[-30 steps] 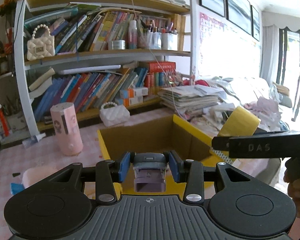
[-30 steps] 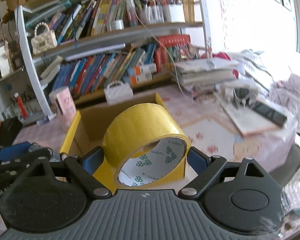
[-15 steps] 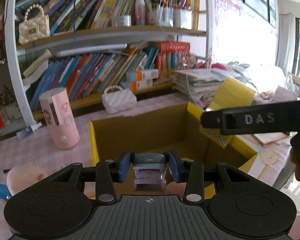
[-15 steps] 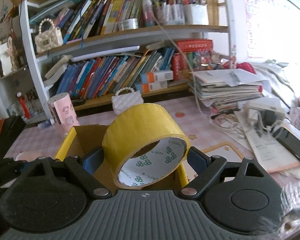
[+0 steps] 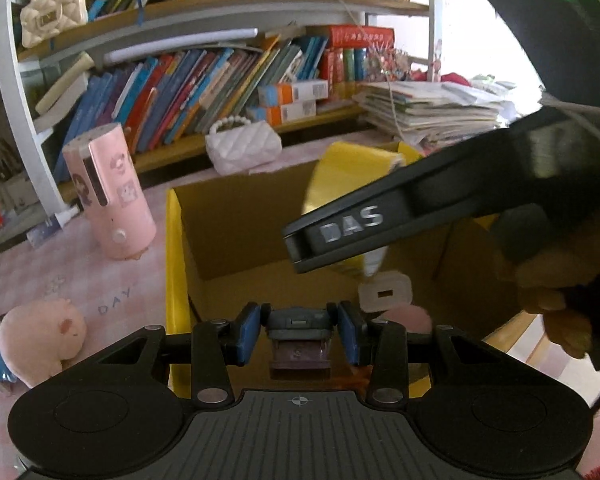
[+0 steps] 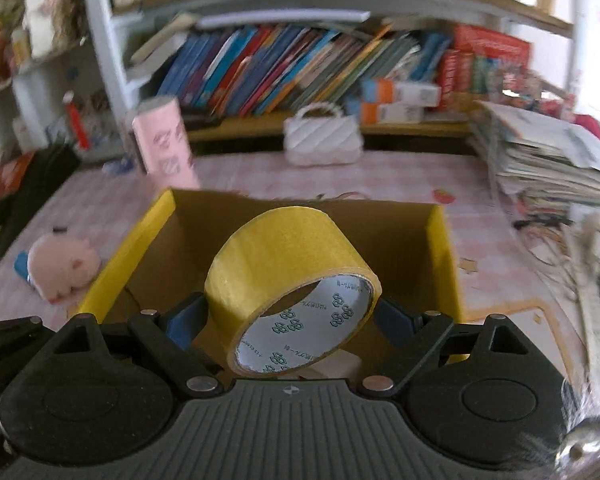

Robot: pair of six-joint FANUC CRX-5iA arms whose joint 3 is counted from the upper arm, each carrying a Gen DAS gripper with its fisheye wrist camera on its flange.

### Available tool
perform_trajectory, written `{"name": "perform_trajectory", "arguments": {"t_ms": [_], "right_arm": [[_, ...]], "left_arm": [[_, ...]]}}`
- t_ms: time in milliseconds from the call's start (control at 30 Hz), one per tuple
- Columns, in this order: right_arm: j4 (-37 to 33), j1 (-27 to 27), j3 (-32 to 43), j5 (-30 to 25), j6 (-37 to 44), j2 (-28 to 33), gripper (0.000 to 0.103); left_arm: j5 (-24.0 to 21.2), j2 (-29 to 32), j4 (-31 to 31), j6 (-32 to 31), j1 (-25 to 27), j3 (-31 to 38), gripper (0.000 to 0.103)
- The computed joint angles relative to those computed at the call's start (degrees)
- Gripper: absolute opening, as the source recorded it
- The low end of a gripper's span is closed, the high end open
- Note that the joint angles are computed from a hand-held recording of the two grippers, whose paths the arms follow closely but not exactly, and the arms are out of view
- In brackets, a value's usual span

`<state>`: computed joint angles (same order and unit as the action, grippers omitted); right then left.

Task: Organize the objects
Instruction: 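Lower the tape roll into the box and open the right tool while the left tool releases the car, then withdraw both open tools from the box back over the table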

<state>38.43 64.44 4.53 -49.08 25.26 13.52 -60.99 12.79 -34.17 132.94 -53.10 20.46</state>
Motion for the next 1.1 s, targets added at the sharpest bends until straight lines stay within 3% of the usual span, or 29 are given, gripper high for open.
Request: {"name": "perform_trajectory", "arguments": {"t_ms": [267, 400, 767, 900, 1100], "right_arm": [[-15.9, -2.2, 13.4, -5.9, 19.1, 7.0, 0.089], [-19.5, -2.4, 17.0, -8.9, 23.6, 9.1, 0.089], [-22.7, -3.3, 18.5, -9.6, 25.2, 9.4, 0.09], [-19.7, -2.6, 16.8, -8.7, 22.2, 8.8, 0.093], [-13.7, -1.1, 11.5, -4.8, 15.7, 5.8, 0.096]], "left_arm": [[-2.3, 1.3, 0.8, -1.4, 0.6, 1.6, 0.04], [-2.8, 1.5, 0.3, -1.1, 0.4, 1.9, 0.04], [-4.8, 1.6, -3.5, 2.2, -1.4, 2.6, 0.045], [-4.2, 0.1, -7.2, 4.9, -3.1, 1.3, 0.064], [-3.6, -2.1, -9.4, 6.6, -4.9, -0.6, 0.072]]}}
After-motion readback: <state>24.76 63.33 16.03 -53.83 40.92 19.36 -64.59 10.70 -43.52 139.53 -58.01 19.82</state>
